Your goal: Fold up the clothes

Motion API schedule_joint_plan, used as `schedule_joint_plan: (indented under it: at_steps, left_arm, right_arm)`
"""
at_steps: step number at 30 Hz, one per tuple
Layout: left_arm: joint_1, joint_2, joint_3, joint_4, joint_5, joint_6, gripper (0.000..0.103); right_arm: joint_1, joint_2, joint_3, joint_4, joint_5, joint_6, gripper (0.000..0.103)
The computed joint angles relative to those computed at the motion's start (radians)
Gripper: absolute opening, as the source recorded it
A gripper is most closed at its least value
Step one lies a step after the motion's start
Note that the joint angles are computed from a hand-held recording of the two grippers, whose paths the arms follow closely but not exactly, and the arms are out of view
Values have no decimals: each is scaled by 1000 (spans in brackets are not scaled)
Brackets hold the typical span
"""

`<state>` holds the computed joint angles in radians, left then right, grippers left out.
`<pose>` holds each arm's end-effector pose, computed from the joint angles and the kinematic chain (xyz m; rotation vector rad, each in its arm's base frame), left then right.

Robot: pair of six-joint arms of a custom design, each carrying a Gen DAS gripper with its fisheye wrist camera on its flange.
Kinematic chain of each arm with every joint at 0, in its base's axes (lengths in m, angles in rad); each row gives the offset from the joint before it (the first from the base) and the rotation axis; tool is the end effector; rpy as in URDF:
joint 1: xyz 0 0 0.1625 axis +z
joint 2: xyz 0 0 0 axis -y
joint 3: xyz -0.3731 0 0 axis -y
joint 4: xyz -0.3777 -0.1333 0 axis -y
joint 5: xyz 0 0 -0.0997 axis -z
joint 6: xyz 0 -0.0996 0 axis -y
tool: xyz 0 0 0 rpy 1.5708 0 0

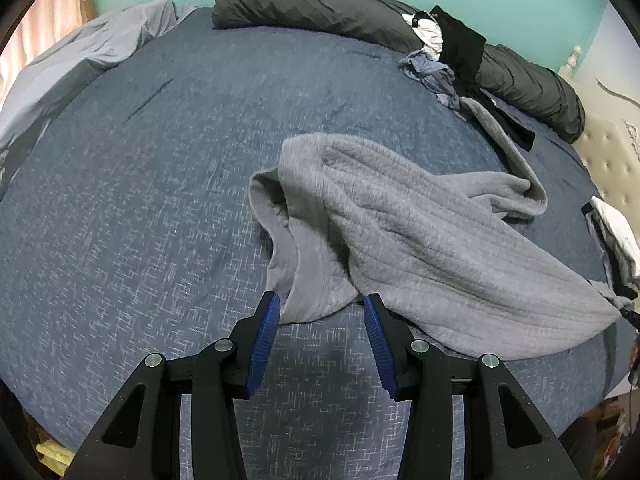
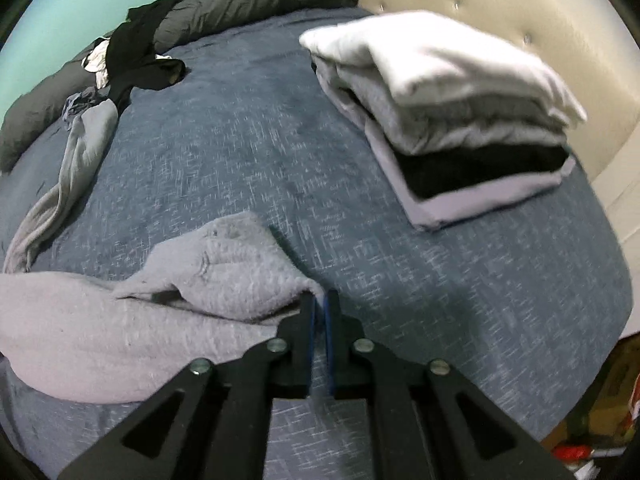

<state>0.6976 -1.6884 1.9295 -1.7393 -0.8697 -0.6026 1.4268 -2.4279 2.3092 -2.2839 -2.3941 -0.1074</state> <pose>-0.1926 -0.4192 0.3597 0.3732 2.4930 -0.5523 0.0295 -0.2167 0.4796 -0.4457 -2.1036 0.8096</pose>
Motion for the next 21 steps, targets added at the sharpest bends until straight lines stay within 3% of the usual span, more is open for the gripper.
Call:
schedule_joint_plan:
  at_steps: [3,9,15,21]
  left_arm:
    - [24,10,11,-23,-13,3,47]
    - [72,57,23,-114,-43,52,47]
    - [113,123,8,-188,-34,86,47]
    - [161,173,-8,-321,-58,129,47]
  right_arm:
    - [39,2,-11,-13,23,20,15]
    - [173,60,-36,-74,0,80,36]
    - [233,131,-38,-168,-38,94,37]
    - [183,157,-26,-120,86,102,38]
